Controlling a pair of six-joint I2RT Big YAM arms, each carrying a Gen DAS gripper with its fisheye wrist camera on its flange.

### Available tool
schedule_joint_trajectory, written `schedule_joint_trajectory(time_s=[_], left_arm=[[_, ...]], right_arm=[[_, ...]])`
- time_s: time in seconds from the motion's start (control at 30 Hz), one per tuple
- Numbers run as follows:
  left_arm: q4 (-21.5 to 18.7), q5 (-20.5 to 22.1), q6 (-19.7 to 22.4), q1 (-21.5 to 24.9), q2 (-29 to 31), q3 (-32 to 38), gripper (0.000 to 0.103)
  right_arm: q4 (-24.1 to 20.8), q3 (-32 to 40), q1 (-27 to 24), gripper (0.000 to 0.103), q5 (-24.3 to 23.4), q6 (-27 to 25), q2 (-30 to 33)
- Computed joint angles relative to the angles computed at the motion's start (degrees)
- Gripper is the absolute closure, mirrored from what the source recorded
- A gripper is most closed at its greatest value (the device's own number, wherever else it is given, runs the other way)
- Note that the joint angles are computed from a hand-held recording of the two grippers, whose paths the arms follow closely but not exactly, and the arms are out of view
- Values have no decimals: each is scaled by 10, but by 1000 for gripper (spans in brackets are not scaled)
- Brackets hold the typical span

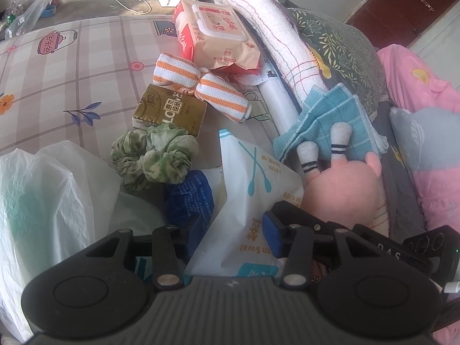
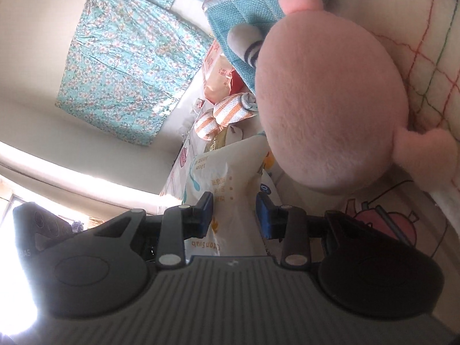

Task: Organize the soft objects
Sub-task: 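Carry the cotton swab packet with the left gripper into the cardboard box and release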

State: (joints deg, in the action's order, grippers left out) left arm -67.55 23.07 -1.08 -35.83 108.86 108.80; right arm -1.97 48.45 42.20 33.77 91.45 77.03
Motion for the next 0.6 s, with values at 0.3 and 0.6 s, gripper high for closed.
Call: schedule_joint_trajectory(time_s=[0.3,0.6], left_arm=[[21,2,-4,-2,-32,-26,73],[44,48,-6,21,-115,-79,73]], right_arm=[[-52,32,9,84,34,-40,-1],[-170,103,74,85,112,-81,-37]])
